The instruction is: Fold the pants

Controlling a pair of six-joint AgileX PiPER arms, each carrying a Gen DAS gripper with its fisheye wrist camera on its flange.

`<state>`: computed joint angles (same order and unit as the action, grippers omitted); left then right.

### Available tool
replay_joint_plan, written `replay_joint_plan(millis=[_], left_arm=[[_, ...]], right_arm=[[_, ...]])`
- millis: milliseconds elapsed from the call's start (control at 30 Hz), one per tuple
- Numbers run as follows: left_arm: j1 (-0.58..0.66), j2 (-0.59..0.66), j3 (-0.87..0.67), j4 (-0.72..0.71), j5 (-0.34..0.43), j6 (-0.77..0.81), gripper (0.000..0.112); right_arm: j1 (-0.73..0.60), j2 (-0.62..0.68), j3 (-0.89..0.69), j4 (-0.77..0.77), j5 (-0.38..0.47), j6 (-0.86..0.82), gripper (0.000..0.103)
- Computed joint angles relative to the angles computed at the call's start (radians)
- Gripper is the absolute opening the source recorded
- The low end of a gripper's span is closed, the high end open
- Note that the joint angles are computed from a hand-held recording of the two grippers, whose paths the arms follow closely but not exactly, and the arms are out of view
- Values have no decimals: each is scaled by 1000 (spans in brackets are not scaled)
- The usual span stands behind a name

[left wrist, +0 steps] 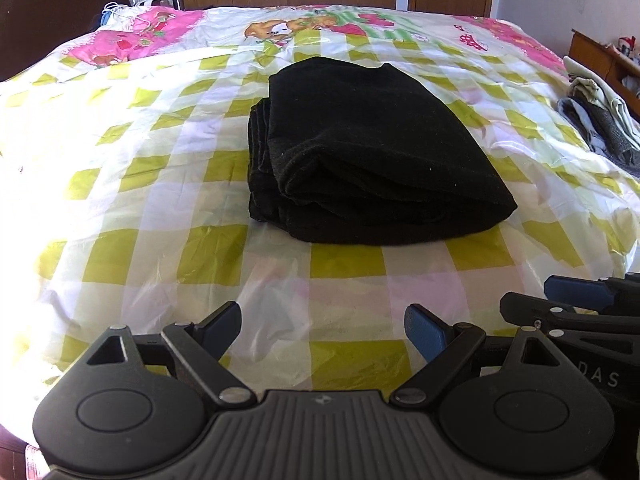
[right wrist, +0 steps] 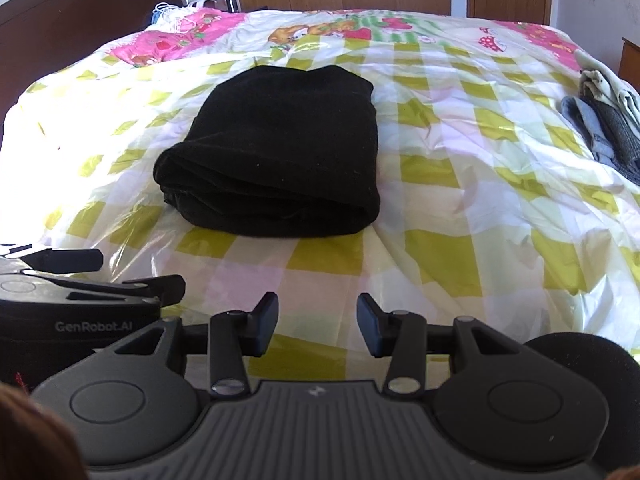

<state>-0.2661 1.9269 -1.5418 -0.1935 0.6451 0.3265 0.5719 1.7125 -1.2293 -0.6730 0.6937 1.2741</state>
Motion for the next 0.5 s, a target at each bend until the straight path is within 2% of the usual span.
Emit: replay_joint_plan(millis=[500], left_arm=[[1,12,-14,8,10,-13,99]], right_arm=[[-7,29,-26,44,-6,-60,44]])
